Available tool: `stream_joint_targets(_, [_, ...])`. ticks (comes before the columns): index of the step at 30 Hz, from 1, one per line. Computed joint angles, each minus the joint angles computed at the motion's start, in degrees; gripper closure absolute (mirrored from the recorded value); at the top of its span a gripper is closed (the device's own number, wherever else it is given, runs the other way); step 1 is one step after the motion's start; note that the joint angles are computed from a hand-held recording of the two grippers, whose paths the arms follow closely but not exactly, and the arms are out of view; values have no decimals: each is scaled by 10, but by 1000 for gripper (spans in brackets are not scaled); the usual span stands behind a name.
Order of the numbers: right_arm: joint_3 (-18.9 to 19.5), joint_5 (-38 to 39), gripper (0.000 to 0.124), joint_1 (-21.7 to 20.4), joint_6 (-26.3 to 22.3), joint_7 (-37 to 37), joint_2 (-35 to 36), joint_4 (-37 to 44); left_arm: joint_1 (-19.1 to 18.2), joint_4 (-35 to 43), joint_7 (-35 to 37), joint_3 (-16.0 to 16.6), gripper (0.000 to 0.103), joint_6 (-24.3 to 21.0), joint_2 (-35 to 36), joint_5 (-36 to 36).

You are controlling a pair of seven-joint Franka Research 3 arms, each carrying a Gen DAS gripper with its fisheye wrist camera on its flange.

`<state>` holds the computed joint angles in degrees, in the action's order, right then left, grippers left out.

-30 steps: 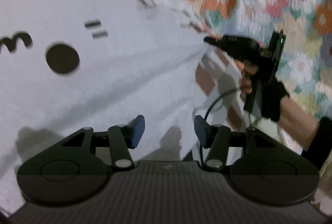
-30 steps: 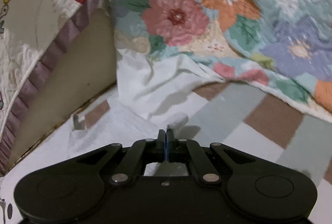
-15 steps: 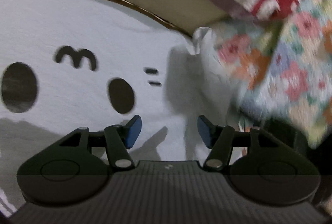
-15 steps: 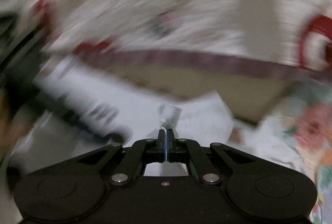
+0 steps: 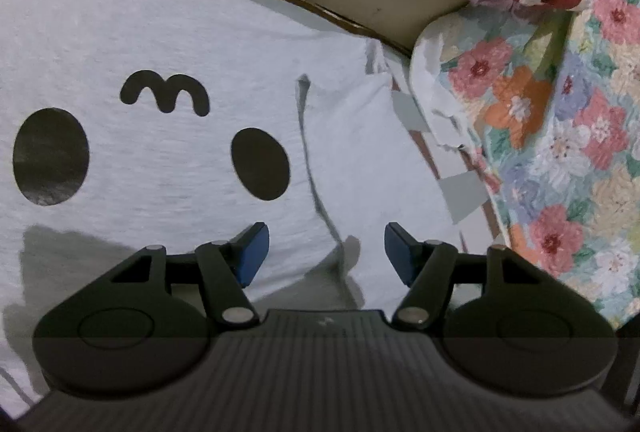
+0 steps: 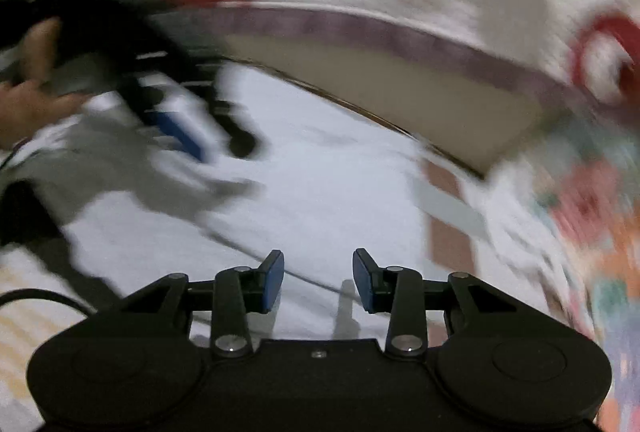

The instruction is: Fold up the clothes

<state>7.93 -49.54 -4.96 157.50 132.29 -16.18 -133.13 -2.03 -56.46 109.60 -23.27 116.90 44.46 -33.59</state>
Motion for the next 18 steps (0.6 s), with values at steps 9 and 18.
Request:
stream_joint_targets(9, [-33, 85, 74, -29, 9, 154, -7, -37, -5, 26, -39, 5, 39, -27, 7, 12])
stream_joint_targets(18, [-31, 203, 113, -51, 78, 179, 19, -31, 19, -34, -31, 11, 39, -1, -53, 5])
